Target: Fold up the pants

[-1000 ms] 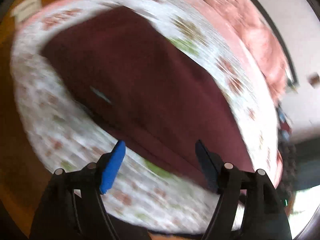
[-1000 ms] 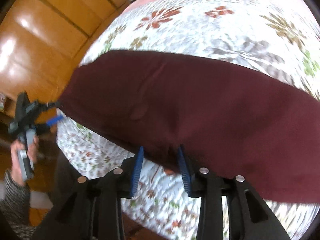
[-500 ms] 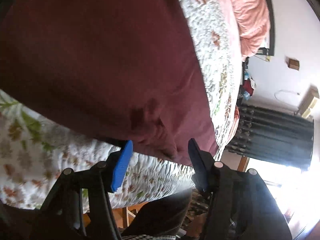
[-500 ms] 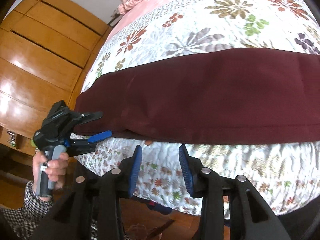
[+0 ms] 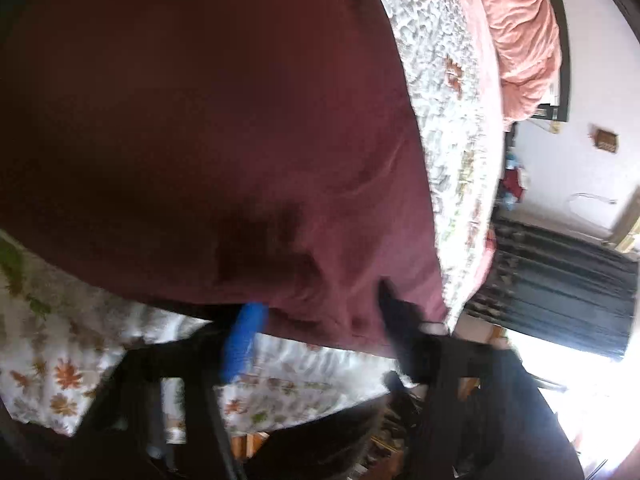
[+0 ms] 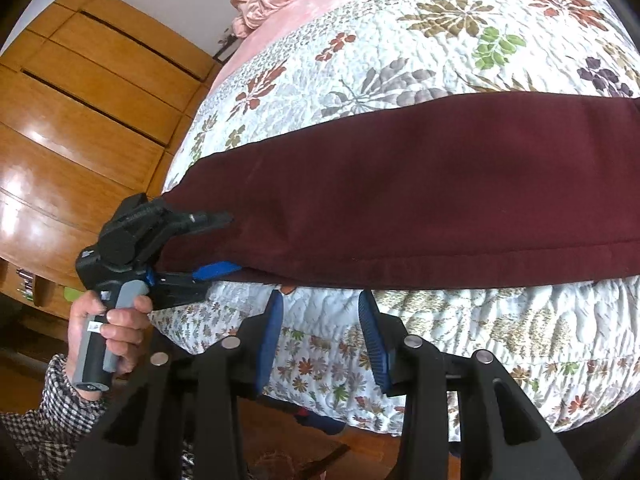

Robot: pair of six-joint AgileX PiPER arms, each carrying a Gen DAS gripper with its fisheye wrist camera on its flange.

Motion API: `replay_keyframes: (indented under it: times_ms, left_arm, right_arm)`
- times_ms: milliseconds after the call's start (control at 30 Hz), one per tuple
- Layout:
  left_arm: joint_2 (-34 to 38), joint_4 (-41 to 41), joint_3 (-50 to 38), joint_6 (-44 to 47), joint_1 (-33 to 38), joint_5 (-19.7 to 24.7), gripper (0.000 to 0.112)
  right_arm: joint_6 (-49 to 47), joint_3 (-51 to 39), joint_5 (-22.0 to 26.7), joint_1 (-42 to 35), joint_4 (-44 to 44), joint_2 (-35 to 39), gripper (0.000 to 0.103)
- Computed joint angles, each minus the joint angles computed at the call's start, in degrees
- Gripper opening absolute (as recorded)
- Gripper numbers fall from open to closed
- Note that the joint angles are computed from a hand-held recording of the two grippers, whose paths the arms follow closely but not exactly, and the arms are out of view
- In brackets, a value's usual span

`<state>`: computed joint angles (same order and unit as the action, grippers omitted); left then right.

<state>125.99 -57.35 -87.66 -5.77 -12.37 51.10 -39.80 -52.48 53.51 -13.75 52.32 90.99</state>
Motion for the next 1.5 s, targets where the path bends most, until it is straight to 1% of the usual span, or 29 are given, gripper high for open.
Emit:
replay_keyframes:
  times_ms: [33,100,133,167,233,300,333,367,400,433,467,533,600,667,733,767,800,867,967,1067,1100,1167,1267,1333,1367,1400,1433,1467,1500]
  left_arm:
    - [-0.46,1.17,0.47,-0.82,0.03,-0.1,0.016]
    - [-2.81,-0.21,4.8,1.08,0.31,-1.54,0.014]
    - [-3.85,-0.4,6.94,2.39,0.01,-2.79,0.01]
    - [-4.11,-1.21,8.22,4.01,-0.27,-3.99,0.01]
    - [-4.08,-2.92,9.63,6.71,-0.38,-5.52,0.01]
    - [-4.52,-0.95,8.51,5.26,-0.62,-5.19,0.01]
    - [-4.97,1.18,7.85,5.18,-0.78,-4.53,0.015]
    - [-5.32,4.51,5.84,4.11,-1.18,-2.53,0.031]
    - [-5.43,5.54,4.46,3.93,-1.79,-1.15,0.043]
    - [-5.73,7.23,3.05,2.5,-2.82,-0.15,0.069]
    - [-6.26,8.95,2.49,1.32,-3.73,0.07,0.078]
    - [-7.33,12.92,0.4,0.86,-6.93,0.62,0.078]
    - [-7.77,17.38,-2.02,0.2,-10.21,1.15,0.078]
    - [-7.47,23.2,-6.41,-0.38,-14.52,1.46,0.078]
    - [-7.3,29.15,-9.34,-0.49,-17.85,0.1,0.078]
    - [-6.5,33.96,-11.82,-2.05,-19.73,-0.57,0.08]
    - [-5.2,36.48,-14.53,-3.13,-20.77,-0.34,0.08]
    - [-2.51,39.68,-19.1,-5.76,-21.65,0.03,0.082]
    - [2.0,44.89,-25.4,-11.42,-22.16,1.92,0.084]
    - [7.11,47.29,-31.81,-14.81,-21.79,4.98,0.084]
    - [7.71,47.51,-31.67,-15.28,-21.51,5.3,0.084]
    - [8.67,46.66,-31.48,-16.44,-20.63,6.6,0.084]
    - [7.27,44.82,-26.61,-15.3,-19.83,2.38,0.085]
    - [7.59,45.07,-27.27,-14.99,-20.01,2.83,0.089]
    - [7.66,45.41,-27.37,-15.19,-20.17,2.8,0.089]
    - [7.76,45.96,-27.49,-15.57,-20.38,2.84,0.09]
    - [8.09,46.33,-27.86,-15.77,-20.56,2.86,0.09]
    - [8.15,46.55,-27.86,-15.73,-20.65,2.74,0.09]
    - [7.99,46.38,-27.58,-15.43,-20.59,2.58,0.09]
  right_arm:
    - [0.1,0.09,-0.07,-0.26,-0.14,-0.14,0.04]
    - [0.08,0.26,0.08,-1.12,-0.4,-0.63,0.04]
    - [-0.19,0.3,0.13,-1.73,-0.32,-0.81,0.04]
    - [-0.3,0.28,0.08,-2.23,-0.23,-0.81,0.041]
    - [-0.13,0.14,-0.16,-2.91,-0.14,-0.31,0.041]
    - [0.72,-0.12,-0.36,-3.51,-0.74,0.19,0.041]
    - [1.25,-0.24,-0.31,-4.18,-1.39,0.02,0.042]
    - [1.58,-0.62,0.12,-4.96,-1.82,-0.01,0.049]
    - [1.54,-0.8,0.63,-6.03,-1.93,-0.16,0.06]
    - [0.98,-0.73,1.19,-8.17,-1.35,-0.53,0.062]
    - [0.55,-0.73,2.05,-10.48,-0.9,-0.91,0.062]
    - [0.83,-1.34,4.34,-15.2,-1.35,-1.02,0.062]
    - [1.28,-2.08,5.54,-19.3,-2.57,-1.06,0.062]
    - [2.07,-3.18,6.98,-24.34,-5.12,-0.6,0.062]
    - [2.27,-4.12,8.3,-28.35,-5.98,1.14,0.062]
    - [1.9,-4.5,9.07,-30.33,-5.65,2.46,0.062]
    - [1.78,-5.12,10.04,-32.08,-5.24,4.26,0.062]
    - [0.46,-5.85,11.02,-34.35,-3.53,7.34,0.062]
    - [-0.79,-6.61,10.36,-35.3,-2.04,10.8,0.062]
    - [-3.81,-7.35,9.97,-36.12,1.89,14.9,0.058]
    - [-4.25,-7.09,9.65,-36.26,2.62,15.2,0.055]
    - [-5.81,-7.21,8.8,-36.61,4.65,16.75,0.053]
    - [-9.0,-6.64,8.11,-36.98,7.84,17.83,0.051]
    - [-11.14,-6.01,7.59,-37.08,9.79,17.96,0.05]
    - [-12.5,-5.54,7.36,-37.11,11.56,18.17,0.047]
    - [-13.36,-5.52,7.24,-37.07,13.18,18.79,0.042]
    - [-13.84,-5.44,6.98,-37.0,14.01,18.9,0.034]
    - [-14.52,-5.32,6.5,-36.47,14.97,18.98,0.024]
    - [-15.29,-5.45,7.0,-36.36,16.18,19.35,0.022]
